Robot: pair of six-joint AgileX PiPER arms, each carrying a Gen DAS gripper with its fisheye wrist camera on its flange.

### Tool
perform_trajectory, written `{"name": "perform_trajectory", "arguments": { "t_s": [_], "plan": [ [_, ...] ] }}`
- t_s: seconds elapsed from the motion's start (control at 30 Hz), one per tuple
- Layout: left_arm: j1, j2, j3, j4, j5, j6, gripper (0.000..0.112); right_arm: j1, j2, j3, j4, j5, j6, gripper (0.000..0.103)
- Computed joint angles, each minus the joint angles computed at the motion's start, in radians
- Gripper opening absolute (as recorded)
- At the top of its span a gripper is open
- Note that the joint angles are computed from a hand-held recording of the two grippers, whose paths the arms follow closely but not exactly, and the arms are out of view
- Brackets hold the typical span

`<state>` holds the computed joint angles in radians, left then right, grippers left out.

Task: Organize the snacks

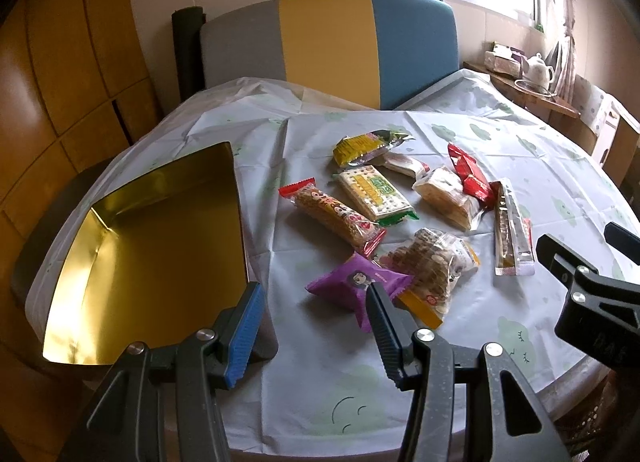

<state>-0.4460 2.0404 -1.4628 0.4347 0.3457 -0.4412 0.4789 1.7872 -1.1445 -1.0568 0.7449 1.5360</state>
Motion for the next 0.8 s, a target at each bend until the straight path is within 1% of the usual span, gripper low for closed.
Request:
{"name": "perform_trajectory", "arguments": {
  "t_s": [0.2,0.3,0.37,0.43,0.57,0.67,0.7,0.77,0.8],
  "plan": [
    [-0.005,0.012,-0.013,0.013,0.008,-0.006,0.054,-0.014,-0.002,-0.001,-0.001,-0.008,-0.011,0.103],
    [-0.002,0.015,-0.017,-0.027,0.008,0.031,0.054,-0.024,-0.006,-0.005,0.0,-0.011,-0.025,0.103],
    [-0.002,0.021,-0.024,-0.027,0.014,0.037,0.054,-0.04,-0.013,-0.012,0.008,-0.017,-0.051,0.103],
    [0.0,0.027,-0.034,-0.066,0.022,0.071,0.054,-0.065,-0.024,-0.019,0.02,-0.029,-0.08,0.103],
    [0.0,0.041,-0.044,-0.09,0.015,0.105,0.054,-0.146,-0.05,-0.054,0.094,-0.074,-0.209,0.103],
    [0.008,0.052,-0.057,-0.216,0.02,0.232,0.054,-0.209,-0.051,-0.101,0.153,-0.089,-0.324,0.103],
    [0.012,0.057,-0.067,-0.269,0.032,0.285,0.054,-0.232,-0.045,-0.123,0.184,-0.095,-0.377,0.103],
    [0.023,0.064,-0.081,-0.419,0.045,0.429,0.054,-0.29,-0.024,-0.17,0.25,-0.114,-0.49,0.103],
    [0.027,0.067,-0.09,-0.472,0.051,0.485,0.057,-0.313,-0.007,-0.194,0.264,-0.115,-0.534,0.103]
  ]
}}
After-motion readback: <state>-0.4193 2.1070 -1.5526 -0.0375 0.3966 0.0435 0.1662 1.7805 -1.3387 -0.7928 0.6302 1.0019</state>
